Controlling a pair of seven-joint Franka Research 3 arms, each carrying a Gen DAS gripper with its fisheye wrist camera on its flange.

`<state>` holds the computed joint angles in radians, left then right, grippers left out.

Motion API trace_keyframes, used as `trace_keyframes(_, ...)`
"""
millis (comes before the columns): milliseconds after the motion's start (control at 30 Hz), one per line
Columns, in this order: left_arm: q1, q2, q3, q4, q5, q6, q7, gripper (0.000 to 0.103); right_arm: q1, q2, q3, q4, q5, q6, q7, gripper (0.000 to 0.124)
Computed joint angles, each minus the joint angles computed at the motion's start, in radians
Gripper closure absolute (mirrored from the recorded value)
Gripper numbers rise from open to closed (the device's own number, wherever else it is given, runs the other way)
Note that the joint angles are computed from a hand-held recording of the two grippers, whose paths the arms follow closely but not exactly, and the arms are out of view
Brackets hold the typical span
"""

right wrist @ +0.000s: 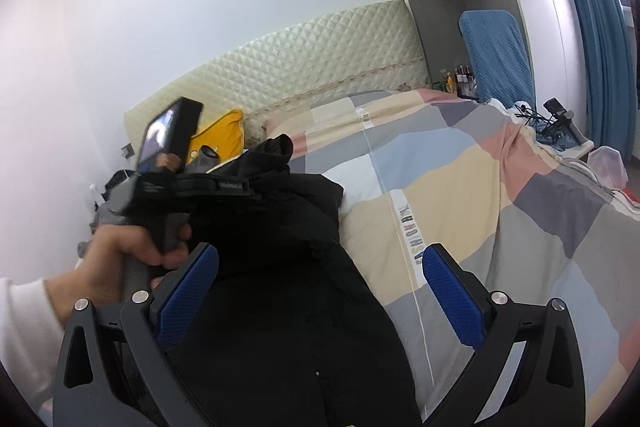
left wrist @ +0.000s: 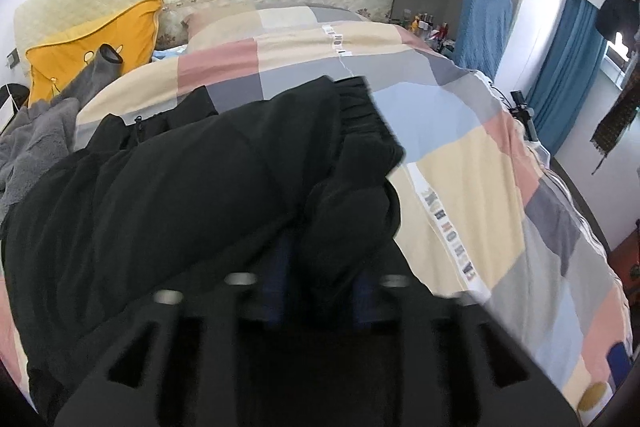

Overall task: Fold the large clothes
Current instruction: 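Lay the sleeve across the jacket body with the left tool and release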

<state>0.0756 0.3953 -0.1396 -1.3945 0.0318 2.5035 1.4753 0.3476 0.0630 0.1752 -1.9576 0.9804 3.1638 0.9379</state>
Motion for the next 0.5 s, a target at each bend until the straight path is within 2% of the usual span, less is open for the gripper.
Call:
trace_keyframes(67, 0.003, -0.057, -0.002, -0.082, 0.001, 0.076, 0.008, 0.015, 0.007, 0.0, -0.004, -0.006, -0.031, 0.007, 0.023, 0.021)
trace_keyframes(100, 0.002, -0.091, 0.0, -0.133, 0.009, 0.133, 0.013, 0.015, 0.007, 0.001, -0.003, -0.007, -0.037, 0.01, 0.024, 0.021)
trace_keyframes(133, 0.006, -0.113, -0.004, -0.157, 0.003, 0.149, 0.025, 0.015, 0.007, 0.001, 0.0, -0.006, -0.037, 0.012, 0.02, 0.021)
trace_keyframes(267, 0.021, -0.184, 0.002, -0.218, -0.037, 0.166, 0.037, 0.015, 0.006, -0.002, 0.015, -0.003, -0.007, 0.022, -0.029, 0.021)
trace_keyframes(400, 0.031, -0.262, 0.031, -0.288, -0.031, 0.197, 0.035, 0.015, 0.008, -0.002, 0.029, 0.01, 0.036, 0.027, -0.086, 0.021)
trace_keyframes(500, 0.051, -0.33, 0.054, -0.345, -0.051, 0.213, 0.066, 0.015, 0.01, 0.0, 0.032, 0.035, 0.091, -0.021, -0.13, 0.021)
